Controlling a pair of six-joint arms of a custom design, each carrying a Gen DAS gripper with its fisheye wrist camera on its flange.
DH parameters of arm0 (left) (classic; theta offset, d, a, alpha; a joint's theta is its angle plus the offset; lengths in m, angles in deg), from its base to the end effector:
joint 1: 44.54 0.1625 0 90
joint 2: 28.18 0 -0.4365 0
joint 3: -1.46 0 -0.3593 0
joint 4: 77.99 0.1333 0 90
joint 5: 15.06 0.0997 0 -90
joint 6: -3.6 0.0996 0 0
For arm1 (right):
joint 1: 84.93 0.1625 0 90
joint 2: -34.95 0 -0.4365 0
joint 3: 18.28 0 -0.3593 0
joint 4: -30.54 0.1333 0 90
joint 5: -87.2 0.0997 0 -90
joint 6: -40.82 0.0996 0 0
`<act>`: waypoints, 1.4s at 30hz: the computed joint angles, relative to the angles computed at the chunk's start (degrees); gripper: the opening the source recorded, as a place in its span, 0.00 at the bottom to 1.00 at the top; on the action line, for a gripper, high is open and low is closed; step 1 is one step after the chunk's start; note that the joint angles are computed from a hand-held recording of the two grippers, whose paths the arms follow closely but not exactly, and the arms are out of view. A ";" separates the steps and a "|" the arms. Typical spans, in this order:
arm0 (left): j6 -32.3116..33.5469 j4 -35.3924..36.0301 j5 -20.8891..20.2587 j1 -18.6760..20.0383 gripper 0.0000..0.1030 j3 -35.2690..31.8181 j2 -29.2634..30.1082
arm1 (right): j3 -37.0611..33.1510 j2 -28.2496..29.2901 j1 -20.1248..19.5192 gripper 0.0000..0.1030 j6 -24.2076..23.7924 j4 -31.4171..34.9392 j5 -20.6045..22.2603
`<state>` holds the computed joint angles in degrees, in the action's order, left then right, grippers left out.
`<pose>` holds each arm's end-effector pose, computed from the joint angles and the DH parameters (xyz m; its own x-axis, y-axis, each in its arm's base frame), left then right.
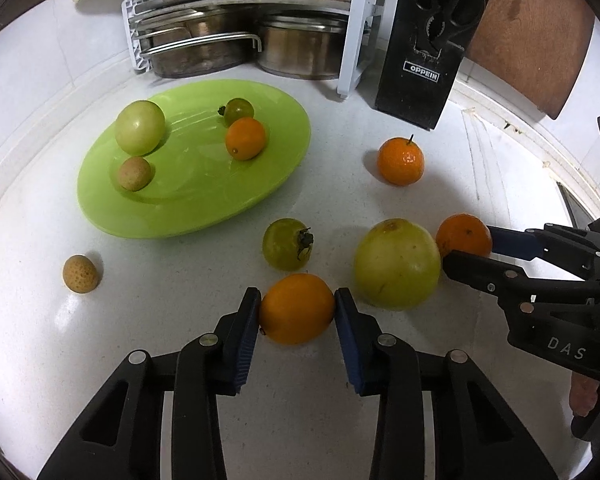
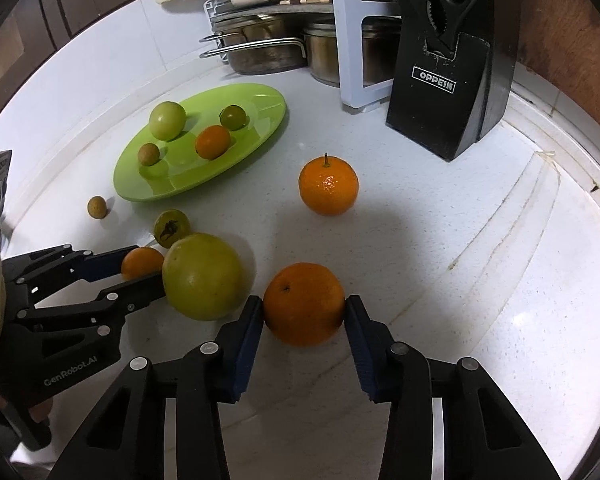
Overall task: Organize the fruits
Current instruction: 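Grasp an orange with the right tool while the left tool grasps another orange, then carry both oranges over the green plate with both tools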
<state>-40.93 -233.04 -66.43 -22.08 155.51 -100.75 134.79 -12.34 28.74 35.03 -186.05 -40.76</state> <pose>-0.1634 -0.2791 0.1208 -0.7181 0.3058 -0.6252 0.5370 0.8148 -0.2183 0.1942 -0.2637 0.0995 -0.7679 -0.2022 0.6079 -0.4551 0.8400 -0.2955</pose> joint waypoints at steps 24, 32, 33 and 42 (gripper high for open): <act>-4.23 12.56 2.59 -8.92 0.36 -0.11 -15.16 | -1.09 -5.29 9.49 0.42 3.75 4.34 -2.44; -5.27 19.77 5.34 -10.79 0.36 -1.40 -21.37 | -3.20 -5.26 12.09 0.42 4.29 5.72 -1.74; -5.34 20.58 5.87 -11.10 0.36 -1.54 -22.05 | -3.59 -5.15 12.41 0.42 4.24 5.81 -1.64; -5.24 27.11 10.09 -12.19 0.36 -3.70 -26.55 | -7.65 -4.02 15.18 0.42 3.05 7.33 -0.68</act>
<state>-46.17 -205.93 -56.34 -34.27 151.81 -127.29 127.13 -16.37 43.91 38.07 -178.72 -41.44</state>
